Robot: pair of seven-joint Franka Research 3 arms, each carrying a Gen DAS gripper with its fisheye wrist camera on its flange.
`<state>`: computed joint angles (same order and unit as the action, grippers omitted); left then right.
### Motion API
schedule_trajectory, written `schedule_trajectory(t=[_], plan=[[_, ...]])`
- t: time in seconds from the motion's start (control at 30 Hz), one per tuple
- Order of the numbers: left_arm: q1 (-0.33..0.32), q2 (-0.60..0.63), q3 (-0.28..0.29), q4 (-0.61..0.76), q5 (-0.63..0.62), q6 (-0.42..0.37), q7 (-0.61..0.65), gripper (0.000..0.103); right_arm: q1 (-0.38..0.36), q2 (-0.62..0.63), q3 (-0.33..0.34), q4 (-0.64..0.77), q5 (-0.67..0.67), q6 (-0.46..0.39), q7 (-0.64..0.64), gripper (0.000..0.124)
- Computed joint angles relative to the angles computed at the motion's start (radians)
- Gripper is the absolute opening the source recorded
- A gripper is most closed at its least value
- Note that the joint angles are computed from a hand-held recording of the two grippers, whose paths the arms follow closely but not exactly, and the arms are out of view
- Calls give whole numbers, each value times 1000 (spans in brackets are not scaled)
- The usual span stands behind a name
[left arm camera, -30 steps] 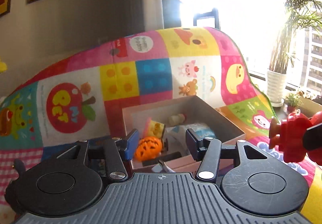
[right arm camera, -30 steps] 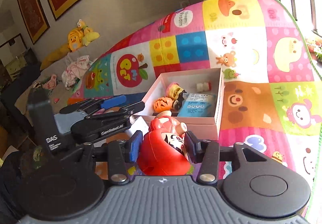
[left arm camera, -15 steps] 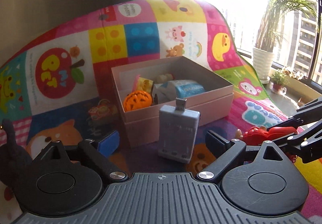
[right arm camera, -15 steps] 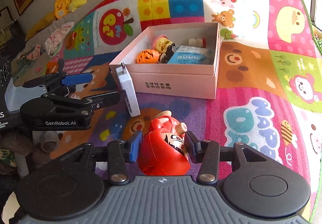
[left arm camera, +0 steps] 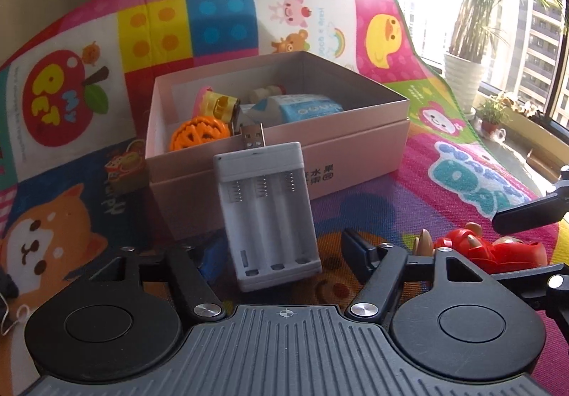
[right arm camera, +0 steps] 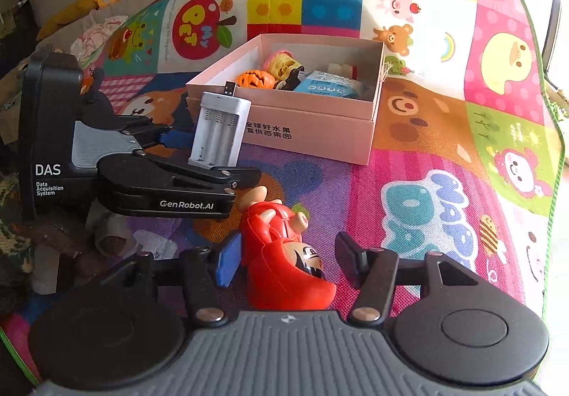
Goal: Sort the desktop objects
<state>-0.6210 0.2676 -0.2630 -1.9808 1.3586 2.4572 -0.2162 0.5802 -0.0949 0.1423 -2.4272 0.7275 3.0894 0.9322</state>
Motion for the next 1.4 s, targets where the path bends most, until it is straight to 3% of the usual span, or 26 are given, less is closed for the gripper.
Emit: schedule_trajectory(t=[0.13, 0.33, 0.47, 0.53, 0.6, 0.67, 0.77, 0.8, 0.93, 1.13, 1.2, 1.33, 1.4], plan=[[4, -46, -9, -54, -5, 0, 5, 55, -6, 11, 4, 3, -15, 6, 14, 72], [32, -163, -56, -188, -86, 66, 134, 58, -20, 29, 18, 6, -66, 6, 50, 80], [24, -204, -88, -227, -111, -76, 183, 82, -18, 35, 24, 7, -83, 4, 60, 83], [22, -203, -98, -223, -137, -186, 188, 82, -19, 34, 29, 2, -100, 9, 70, 84], [28, -211, -98, -226, -168, -248, 160, 81, -24, 30, 35, -9, -138, 25, 94, 85], [46, -243, -92, -253, -179, -201, 105, 82, -22, 24, 35, -21, -160, 43, 103, 87], [86, -282, -84, -292, -104, 8, -11, 97, -3, 19, 17, -25, -140, 50, 75, 89], [93, -273, -88, -282, -75, 42, -22, 97, -2, 19, 16, -26, -141, 50, 76, 89], [71, -157, -97, -169, -49, -17, 64, 97, 10, 14, 7, -29, -115, 45, 58, 89], [52, -101, -57, -119, -89, -25, 94, 97, 68, 2, -33, -37, 1, 68, -61, 90], [53, -107, -47, -129, -80, 4, 72, 85, 88, 9, -44, -23, 67, 65, -127, 90], [47, -128, -50, -146, -73, -11, 55, 84, 63, 32, -15, 4, 77, 65, -154, 90], [45, -146, -56, -162, -72, -12, 50, 84, 34, 40, 7, 8, 14, 68, -109, 88]])
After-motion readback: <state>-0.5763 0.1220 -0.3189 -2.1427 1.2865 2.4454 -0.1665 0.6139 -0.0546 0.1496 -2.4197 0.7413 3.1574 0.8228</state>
